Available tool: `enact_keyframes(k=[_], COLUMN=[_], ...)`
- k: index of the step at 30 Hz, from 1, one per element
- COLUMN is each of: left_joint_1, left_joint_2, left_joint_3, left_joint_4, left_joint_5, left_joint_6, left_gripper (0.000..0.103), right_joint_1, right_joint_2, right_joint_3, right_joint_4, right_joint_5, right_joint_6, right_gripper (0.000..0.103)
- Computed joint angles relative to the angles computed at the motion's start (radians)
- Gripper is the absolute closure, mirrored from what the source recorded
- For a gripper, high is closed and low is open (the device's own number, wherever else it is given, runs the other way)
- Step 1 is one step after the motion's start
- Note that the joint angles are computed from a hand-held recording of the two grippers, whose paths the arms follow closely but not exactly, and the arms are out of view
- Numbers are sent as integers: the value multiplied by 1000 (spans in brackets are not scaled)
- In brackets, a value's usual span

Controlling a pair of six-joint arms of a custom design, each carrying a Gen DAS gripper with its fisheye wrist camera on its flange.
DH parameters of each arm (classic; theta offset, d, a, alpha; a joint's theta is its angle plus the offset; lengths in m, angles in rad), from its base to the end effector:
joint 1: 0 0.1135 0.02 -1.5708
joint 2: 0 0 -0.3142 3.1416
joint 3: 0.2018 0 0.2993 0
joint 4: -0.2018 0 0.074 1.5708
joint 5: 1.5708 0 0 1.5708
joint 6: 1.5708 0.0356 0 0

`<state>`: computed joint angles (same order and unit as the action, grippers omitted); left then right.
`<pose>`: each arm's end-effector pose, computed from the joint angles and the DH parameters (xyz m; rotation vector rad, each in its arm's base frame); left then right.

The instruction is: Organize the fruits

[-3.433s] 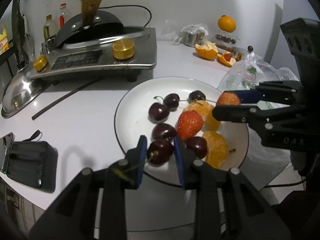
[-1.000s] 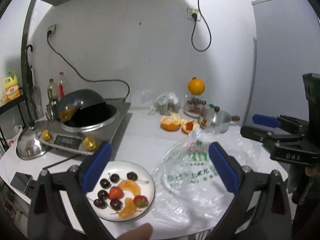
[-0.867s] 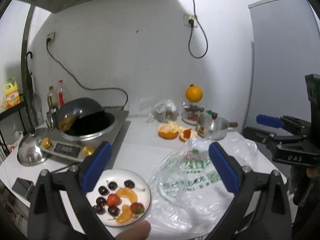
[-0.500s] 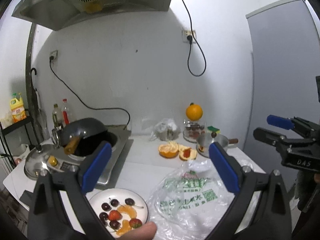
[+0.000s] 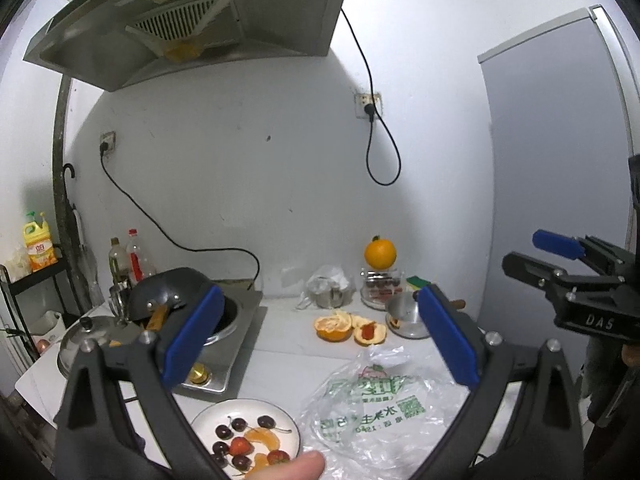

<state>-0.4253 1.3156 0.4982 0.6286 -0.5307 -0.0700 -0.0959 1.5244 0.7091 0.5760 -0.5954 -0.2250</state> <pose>0.2697 -0.1024 0.2250 -0.0753 1.7328 0.1028 0.3510 -0.0137 0.2305 -0.5273 1.6985 0.3067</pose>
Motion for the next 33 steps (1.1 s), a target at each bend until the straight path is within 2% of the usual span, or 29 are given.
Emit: enact_keyframes(k=[11,33], left_joint_1=[18,70], left_joint_2=[-62,-6], left_joint_3=[-53,-38], left_joint_4=[4,31], left_joint_5=[12,48], left_joint_6=[-27,-35], left_gripper=[4,4], right_joint_1=[25,61], right_joint_2=[-36,19], right_joint_3=[-23,17], right_joint_4=[-32,-49], right_joint_5=[28,72], right_joint_6=[-27,-41], right_gripper=[25,25])
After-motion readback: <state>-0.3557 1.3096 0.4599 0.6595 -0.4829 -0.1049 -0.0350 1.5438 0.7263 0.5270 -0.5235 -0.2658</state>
